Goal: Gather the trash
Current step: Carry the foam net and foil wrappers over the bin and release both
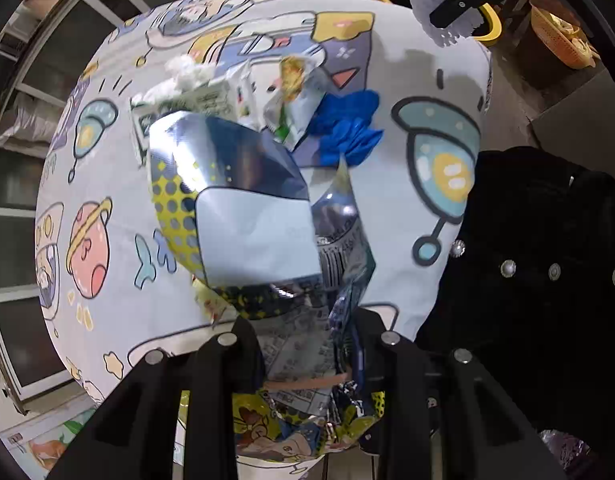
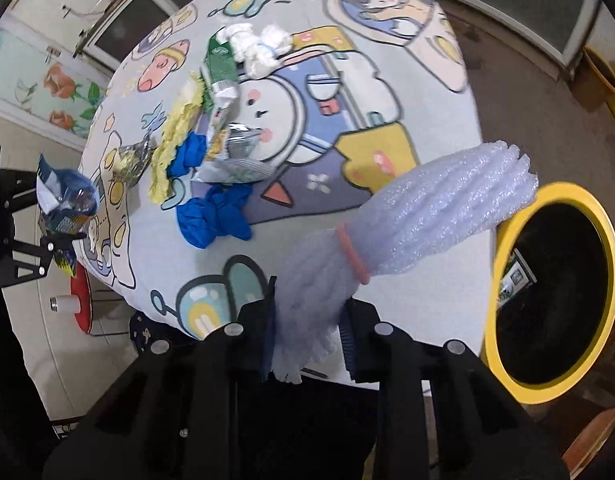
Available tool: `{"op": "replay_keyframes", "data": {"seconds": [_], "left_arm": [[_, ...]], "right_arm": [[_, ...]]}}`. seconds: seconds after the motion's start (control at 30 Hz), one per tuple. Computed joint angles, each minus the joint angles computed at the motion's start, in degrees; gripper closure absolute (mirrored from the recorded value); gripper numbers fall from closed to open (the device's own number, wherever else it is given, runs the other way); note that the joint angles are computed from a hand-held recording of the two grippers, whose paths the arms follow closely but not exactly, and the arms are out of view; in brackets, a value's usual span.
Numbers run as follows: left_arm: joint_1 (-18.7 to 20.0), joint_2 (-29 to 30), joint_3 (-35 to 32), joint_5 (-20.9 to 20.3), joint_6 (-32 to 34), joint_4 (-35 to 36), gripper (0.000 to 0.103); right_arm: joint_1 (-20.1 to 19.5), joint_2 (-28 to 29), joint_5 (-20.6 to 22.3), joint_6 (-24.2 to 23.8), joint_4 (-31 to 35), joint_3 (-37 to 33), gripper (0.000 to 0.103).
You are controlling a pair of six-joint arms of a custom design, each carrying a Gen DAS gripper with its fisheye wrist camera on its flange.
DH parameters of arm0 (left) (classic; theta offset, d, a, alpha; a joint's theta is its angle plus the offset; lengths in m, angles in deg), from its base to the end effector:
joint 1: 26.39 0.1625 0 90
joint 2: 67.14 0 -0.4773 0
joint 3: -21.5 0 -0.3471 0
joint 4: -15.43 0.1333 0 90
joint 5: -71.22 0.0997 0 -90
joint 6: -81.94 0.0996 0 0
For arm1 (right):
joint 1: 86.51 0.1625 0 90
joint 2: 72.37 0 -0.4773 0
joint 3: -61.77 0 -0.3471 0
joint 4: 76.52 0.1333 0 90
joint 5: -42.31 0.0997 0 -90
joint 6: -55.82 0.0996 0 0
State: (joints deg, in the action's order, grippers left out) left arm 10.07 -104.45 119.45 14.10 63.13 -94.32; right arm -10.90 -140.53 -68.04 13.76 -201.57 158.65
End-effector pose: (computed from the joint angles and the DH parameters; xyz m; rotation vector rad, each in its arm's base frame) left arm -0.3474 -0.4897 0.0208 0.9122 2.0838 0.2866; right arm -0.0514 -0.5973 0.3569 0.6369 -2.7015 -0.1004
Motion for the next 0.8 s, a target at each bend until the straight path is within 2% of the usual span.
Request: {"op": "replay_keyframes", "data": {"seconds": [0.17,0.33,0.63,0.8], "left_arm": [[-0.7,4.5,-5.5,-0.8,3.9,-2.1,0.074],[-1.0,12.0,-15.5,-0.1,10.1,-2.1,0.073],[-1.1,29.8,-43.6,-2.9,23.2,0.7,0.073],[-0.7,39.6,-61.6,-3.4,25.6,6.4,0.072]], "right_arm": [[-3.6,-2.1,3.0,0.0,1.2,-2.4,0.076],[-7.7,-3.9,5.9,0.3,1.8,-5.9,0.076],[-15.0,-4.8,10.8,2.1,3.6,-13.3,0.076],[-18.2,-3.7,12.6,3.4,4.8,-17.2,0.076]]}}
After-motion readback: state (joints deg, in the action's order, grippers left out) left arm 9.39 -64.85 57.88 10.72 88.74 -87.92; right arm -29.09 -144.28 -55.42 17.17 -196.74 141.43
